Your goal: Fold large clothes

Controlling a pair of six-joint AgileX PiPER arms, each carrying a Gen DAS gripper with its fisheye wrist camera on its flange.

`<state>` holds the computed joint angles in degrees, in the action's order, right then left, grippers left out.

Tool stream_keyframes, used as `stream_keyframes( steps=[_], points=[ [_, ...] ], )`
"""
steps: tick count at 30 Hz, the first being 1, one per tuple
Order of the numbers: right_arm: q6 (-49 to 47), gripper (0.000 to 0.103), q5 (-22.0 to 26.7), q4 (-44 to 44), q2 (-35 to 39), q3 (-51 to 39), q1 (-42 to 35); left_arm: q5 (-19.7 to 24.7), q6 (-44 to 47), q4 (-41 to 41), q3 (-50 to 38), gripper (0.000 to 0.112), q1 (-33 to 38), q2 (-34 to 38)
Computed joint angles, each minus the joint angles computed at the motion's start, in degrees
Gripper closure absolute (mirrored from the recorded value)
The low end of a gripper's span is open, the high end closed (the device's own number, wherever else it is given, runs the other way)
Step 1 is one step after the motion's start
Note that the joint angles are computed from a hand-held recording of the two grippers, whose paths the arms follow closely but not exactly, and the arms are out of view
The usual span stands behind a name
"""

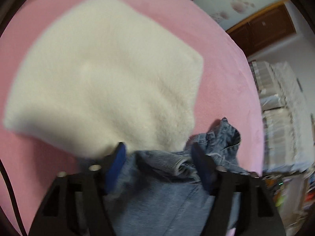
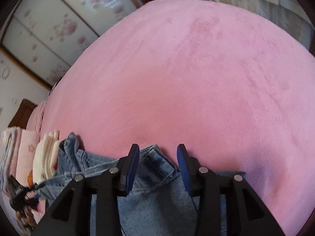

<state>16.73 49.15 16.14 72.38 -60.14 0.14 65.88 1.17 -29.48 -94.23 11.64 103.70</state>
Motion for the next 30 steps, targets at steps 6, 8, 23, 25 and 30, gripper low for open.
stream_keyframes(
  steps=[6,8,23,25,30],
  points=[
    [1.61,0.041,-0.44,-6.88,-4.7,1.96,5.42,-4.35,5.25,11.75,3.15,0.033,-4.63,-6.05],
    [2.19,0.041,-0.04,-10.52,-5.41,2.12,8.44,-6.15,6.18,15.77,4.74,0.033,-6.63,-7.52],
    [12.96,0.04,0.19,-31.45,2.66,0.2,24.21,-18.35,-10.34,56.05,13.66,0.034,-30.37,-5.95],
    [15.78,0.041,0.63,-35.23,4.24,0.05,25.96,-19.5,-12.69,59.06,14.9,0.05,-32.19,-5.58],
    [23.64,0.084,3.32,-43.68,4.37,1.03,30.93,-21.18,-21.62,66.45,19.51,0.089,-35.46,-8.88]
  ],
)
